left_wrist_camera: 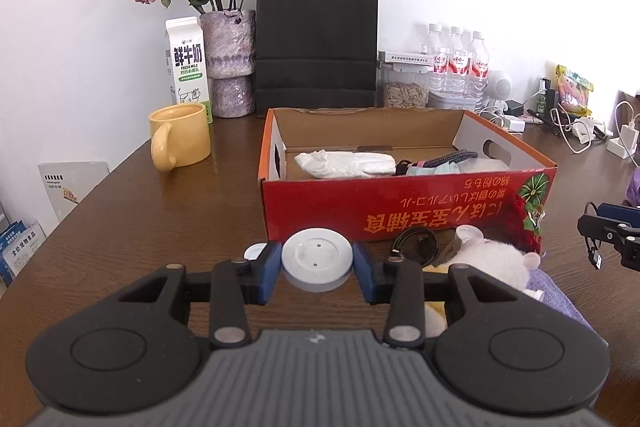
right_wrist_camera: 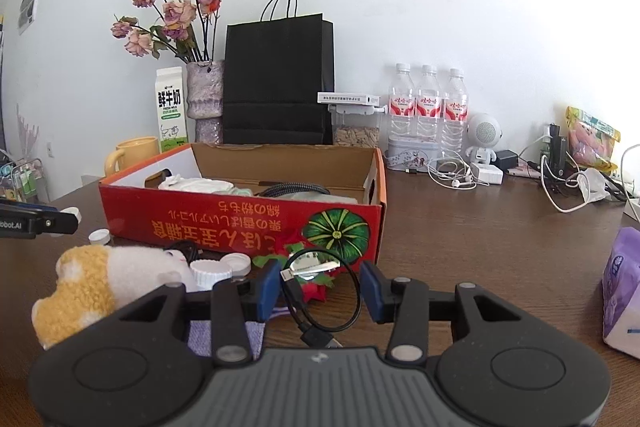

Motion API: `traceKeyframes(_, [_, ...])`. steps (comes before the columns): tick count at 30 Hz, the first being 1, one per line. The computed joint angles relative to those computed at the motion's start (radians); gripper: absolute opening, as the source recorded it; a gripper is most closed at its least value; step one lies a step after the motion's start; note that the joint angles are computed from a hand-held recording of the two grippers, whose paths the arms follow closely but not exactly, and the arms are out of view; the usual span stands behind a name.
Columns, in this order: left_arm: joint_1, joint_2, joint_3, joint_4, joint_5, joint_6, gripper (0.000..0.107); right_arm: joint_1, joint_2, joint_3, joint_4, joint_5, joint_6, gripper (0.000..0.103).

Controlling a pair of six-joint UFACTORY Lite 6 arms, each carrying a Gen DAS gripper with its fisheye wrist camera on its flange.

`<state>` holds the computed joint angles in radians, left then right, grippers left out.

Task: Organize objects
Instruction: 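Carry the USB cable and white disc into the red box and open both grippers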

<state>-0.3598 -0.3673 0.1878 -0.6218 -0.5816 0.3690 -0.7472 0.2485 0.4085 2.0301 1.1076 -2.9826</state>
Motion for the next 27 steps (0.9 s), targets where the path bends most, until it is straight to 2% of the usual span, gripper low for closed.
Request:
traceKeyframes(7, [-0.002,0.049,0.093,0.037,-0.003,-0.010,0.040,0.109,-0.078,0.028,0.039,-0.015,0.075,0.042])
traceKeyframes(15, [0.029,0.186,0.245,0.154,-0.011,-0.091,0.040,0.291,-0.109,0.113,0.157,-0.060,0.133,0.042])
traceKeyframes(20, [0.056,0.291,0.358,0.228,-0.020,-0.145,0.040,0.414,-0.048,0.227,0.249,-0.115,0.148,0.042])
traceKeyframes(27, [0.095,0.492,0.569,0.293,-0.005,-0.183,0.040,0.546,0.123,0.450,0.353,-0.221,0.168,0.042])
